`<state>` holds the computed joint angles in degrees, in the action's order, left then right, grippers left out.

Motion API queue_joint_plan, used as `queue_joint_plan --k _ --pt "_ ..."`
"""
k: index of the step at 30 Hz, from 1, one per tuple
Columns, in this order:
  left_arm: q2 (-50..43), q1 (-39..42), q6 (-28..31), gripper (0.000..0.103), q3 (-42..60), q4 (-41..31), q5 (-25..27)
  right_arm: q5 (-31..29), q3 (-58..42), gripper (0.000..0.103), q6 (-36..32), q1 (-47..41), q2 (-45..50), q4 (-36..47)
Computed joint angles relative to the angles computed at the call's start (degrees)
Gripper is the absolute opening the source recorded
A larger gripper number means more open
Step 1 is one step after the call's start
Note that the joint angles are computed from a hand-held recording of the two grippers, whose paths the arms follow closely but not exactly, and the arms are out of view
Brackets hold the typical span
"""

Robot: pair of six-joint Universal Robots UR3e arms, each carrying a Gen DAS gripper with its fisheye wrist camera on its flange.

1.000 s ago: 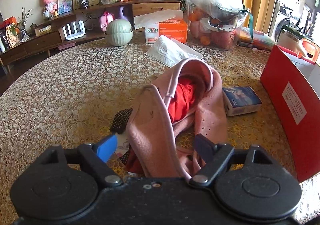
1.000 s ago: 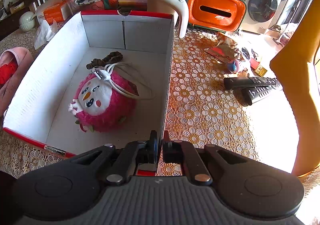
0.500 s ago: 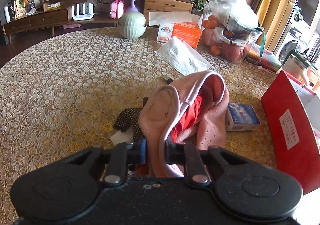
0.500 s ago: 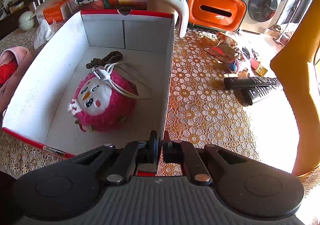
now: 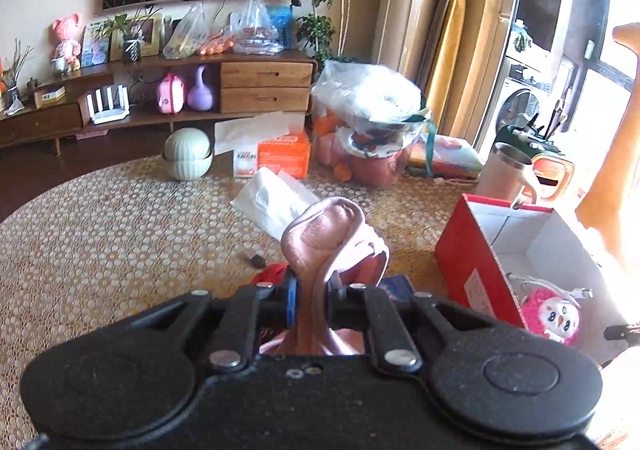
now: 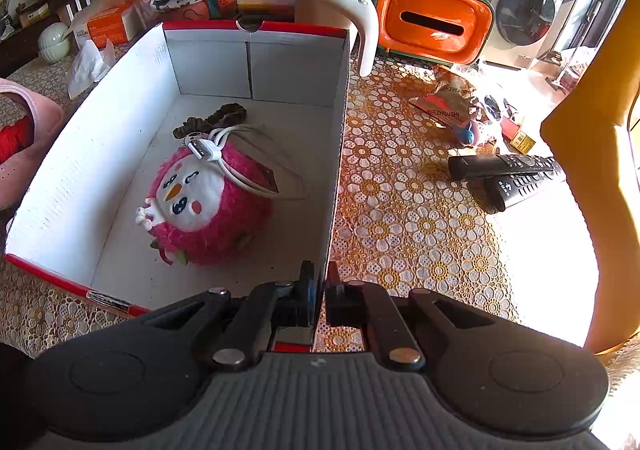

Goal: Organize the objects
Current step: 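Grasp the pink slipper by its rim with the left gripper and lift, then carry the pink slipper into the shoebox and open the left gripper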

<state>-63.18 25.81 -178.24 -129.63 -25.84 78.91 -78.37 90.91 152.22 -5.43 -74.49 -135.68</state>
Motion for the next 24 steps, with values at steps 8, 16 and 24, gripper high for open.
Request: queue_joint_plan --k 8,16,24 --pt "-4.7 -6.5 0.4 0.01 10.7 -1.7 -0.9 -0.2 0.0 0.006 -0.1 0.5 0.1 -0.5" --pt "-15.2 -16.4 0.6 0.01 24.6 -0.8 2.4 -0.1 0.0 0.006 0.0 1.0 0.6 -0.9" --pt "-27.8 -25.4 -0.3 0.01 37.3 1.9 5.8 0.2 -0.3 0.006 -0.2 1.2 1.1 -1.2"
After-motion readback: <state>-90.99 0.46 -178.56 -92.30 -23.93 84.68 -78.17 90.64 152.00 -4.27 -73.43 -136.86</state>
